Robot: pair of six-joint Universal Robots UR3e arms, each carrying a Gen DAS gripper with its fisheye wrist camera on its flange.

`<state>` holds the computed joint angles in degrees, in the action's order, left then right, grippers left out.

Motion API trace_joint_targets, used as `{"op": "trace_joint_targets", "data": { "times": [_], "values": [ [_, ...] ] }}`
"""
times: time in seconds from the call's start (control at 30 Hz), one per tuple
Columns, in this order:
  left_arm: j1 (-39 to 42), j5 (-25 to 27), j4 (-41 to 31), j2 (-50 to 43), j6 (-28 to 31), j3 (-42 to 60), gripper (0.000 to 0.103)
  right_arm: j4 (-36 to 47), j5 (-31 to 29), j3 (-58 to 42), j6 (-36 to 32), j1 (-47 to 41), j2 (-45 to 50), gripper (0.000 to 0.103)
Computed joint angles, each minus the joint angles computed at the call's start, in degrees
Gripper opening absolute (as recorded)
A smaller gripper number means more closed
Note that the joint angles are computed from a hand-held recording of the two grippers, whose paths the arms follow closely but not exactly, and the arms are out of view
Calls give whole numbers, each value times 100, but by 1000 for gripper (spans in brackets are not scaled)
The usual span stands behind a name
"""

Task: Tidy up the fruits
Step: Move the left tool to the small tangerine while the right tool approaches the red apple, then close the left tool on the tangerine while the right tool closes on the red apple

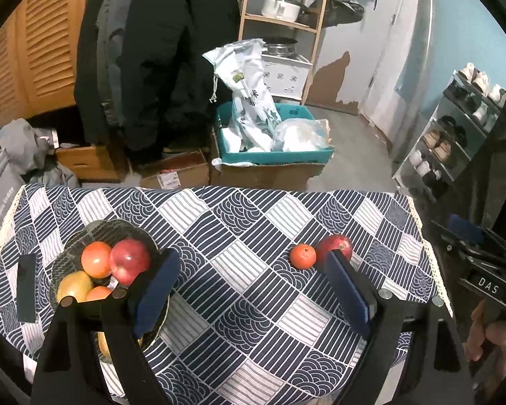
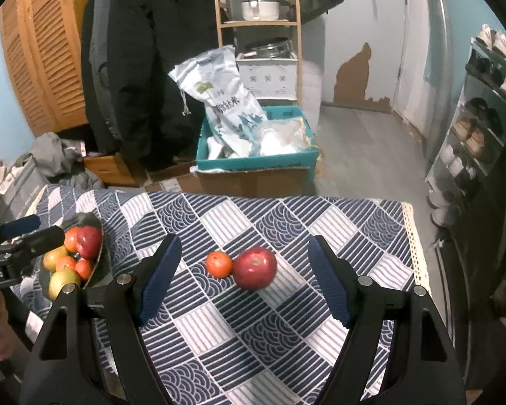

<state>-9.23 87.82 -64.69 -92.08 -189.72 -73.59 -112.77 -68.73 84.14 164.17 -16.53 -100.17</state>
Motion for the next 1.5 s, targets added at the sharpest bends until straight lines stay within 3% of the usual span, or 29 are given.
{"op": "trace_joint_targets", "data": {
  "times": [0.73,1.5],
  "values": [
    [-300,450,240,-1614,77,488,89,-568,-625,93,125,653,1810,78],
    [-160,109,354,-2641,216,757,89,-895,-777,-256,156,786,3230,78]
  ]
}}
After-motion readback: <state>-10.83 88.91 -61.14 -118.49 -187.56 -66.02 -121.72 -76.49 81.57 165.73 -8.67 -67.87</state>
